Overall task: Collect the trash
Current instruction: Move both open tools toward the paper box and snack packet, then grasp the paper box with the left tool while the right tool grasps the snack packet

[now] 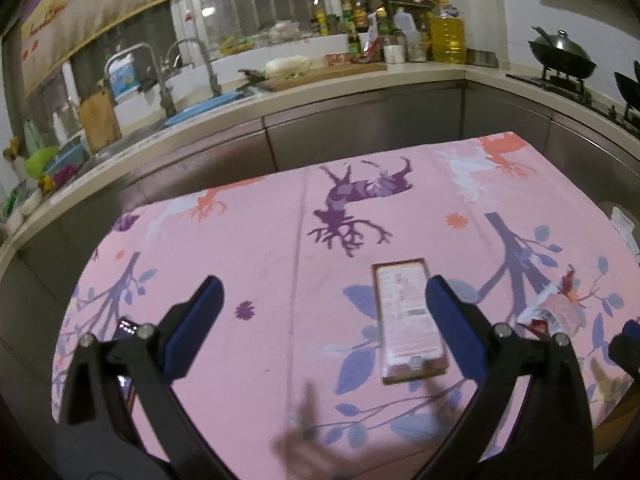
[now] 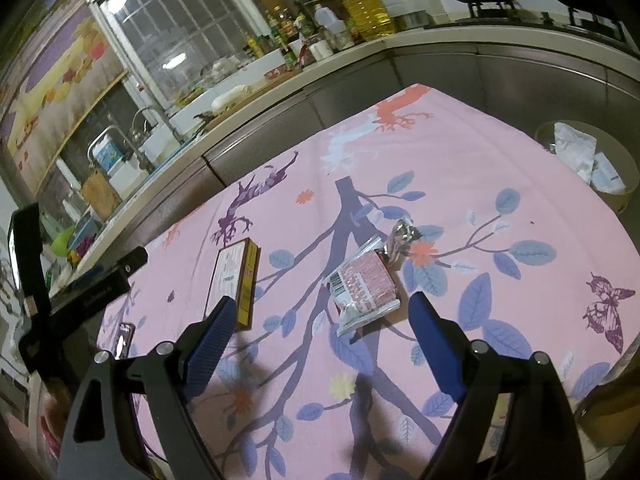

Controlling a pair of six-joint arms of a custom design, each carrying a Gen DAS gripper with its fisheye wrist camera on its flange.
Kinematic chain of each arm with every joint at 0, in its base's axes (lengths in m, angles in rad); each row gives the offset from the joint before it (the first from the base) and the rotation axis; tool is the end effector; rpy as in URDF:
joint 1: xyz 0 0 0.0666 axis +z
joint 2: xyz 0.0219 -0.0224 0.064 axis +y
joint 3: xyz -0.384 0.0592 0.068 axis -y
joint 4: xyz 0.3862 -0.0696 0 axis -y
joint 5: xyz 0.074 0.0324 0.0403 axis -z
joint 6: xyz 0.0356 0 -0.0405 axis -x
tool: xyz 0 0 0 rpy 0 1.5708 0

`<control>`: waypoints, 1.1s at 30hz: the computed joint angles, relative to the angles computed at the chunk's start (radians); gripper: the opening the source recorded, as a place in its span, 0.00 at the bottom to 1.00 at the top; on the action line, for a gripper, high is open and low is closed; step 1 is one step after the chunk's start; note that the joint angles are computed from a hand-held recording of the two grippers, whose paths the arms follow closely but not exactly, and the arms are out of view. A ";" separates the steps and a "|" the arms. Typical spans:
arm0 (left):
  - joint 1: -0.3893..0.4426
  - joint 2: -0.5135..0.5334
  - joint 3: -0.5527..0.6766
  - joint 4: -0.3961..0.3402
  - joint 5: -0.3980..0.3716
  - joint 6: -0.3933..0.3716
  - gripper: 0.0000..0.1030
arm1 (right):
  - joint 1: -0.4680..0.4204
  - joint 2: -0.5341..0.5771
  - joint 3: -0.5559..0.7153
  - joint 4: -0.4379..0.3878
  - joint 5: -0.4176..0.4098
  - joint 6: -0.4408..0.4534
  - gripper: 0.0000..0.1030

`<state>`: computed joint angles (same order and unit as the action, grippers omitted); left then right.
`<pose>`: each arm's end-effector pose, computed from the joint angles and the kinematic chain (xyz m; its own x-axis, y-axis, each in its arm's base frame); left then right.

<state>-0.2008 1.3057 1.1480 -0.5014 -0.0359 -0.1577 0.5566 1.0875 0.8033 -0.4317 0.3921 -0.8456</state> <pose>0.4459 -0.0899 0.3911 -0.5657 0.2753 -0.7773 0.2636 0.9535 0.1459 0.3087 0.1756 0.3236 -0.5518 0.4712 -0.6881 0.2556 0.8809 0.3983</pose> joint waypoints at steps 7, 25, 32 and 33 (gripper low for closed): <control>0.100 0.056 0.052 -0.077 0.149 0.083 0.94 | -0.007 0.059 0.010 -0.015 -0.044 0.055 0.81; -0.070 0.223 0.102 -0.113 0.098 0.051 0.94 | -0.083 0.116 -0.011 -0.016 -0.054 0.132 0.74; -0.073 0.290 0.141 -0.138 0.090 0.075 0.94 | -0.096 0.175 0.014 -0.003 -0.045 0.189 0.70; -0.070 0.296 0.143 -0.140 0.094 0.076 0.93 | -0.097 0.182 0.016 -0.001 -0.045 0.198 0.66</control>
